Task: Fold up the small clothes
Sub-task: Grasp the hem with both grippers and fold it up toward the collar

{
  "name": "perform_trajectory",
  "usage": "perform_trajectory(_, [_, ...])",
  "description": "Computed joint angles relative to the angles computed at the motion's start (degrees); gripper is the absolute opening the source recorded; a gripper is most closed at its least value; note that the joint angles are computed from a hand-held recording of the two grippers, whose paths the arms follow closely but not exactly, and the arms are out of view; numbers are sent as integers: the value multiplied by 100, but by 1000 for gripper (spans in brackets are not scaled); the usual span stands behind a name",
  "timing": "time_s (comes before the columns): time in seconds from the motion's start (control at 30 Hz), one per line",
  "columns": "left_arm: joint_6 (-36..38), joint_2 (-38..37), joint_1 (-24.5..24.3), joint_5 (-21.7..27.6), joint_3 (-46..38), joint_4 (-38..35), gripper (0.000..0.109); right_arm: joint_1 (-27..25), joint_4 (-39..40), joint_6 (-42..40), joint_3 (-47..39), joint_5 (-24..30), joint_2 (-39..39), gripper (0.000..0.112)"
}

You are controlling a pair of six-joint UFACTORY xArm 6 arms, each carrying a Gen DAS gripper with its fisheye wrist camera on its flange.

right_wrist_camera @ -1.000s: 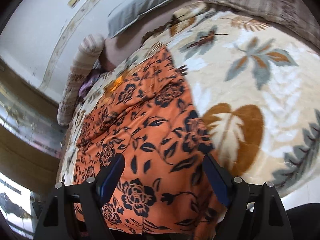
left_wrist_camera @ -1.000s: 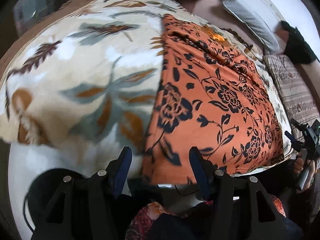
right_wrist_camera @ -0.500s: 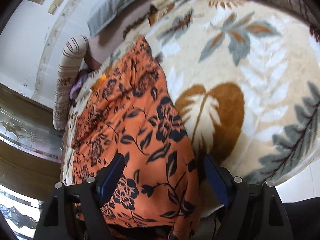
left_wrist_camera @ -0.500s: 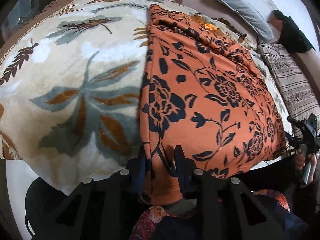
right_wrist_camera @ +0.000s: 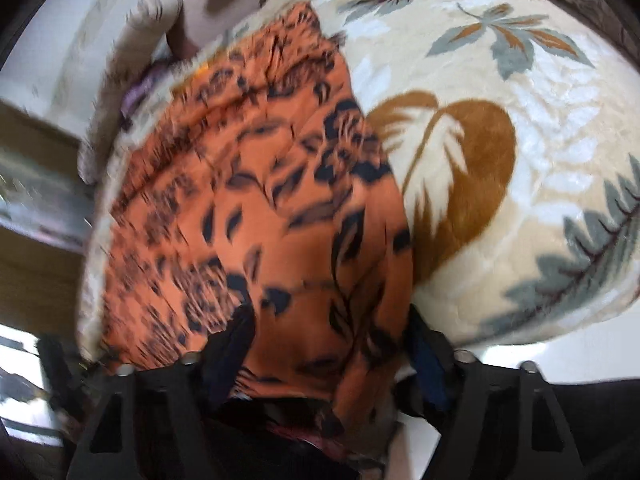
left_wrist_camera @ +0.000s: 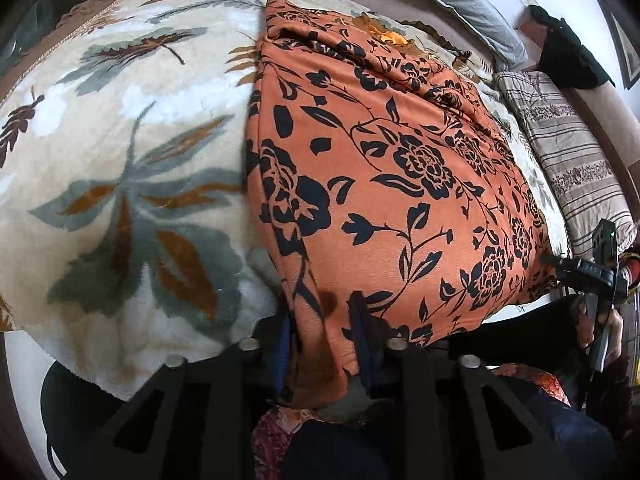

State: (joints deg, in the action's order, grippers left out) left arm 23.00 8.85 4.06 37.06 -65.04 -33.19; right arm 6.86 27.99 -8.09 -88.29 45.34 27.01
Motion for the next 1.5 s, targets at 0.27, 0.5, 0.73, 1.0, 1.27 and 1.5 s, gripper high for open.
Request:
perform_trajectory(0.27, [257, -129, -20, 116, -94, -82, 9, 138, -409, -191, 79, 114, -248, 12])
perform_trajectory(0.5, [472, -200, 153, 306, -157, -390, 9, -53, 715, -746, -285, 392, -210, 9])
perform_trajectory(0.73, [80, 158, 212, 617, -258, -63, 23, -69, -326, 347, -819, 1110, 288, 13])
perform_trajectory(1.0, [586, 137, 185, 727, -229, -255, 26, -171, -296, 469, -550, 1146, 226, 69])
perform_trajectory(1.27, [1159, 17, 290, 1086, -541, -733, 9, -175, 534, -190, -706, 1214, 203, 11])
perform_trajectory(1.5, [1285, 653, 574, 1570, -2296, -1307, 9, -439, 2153, -681, -2630, 983, 1034, 11])
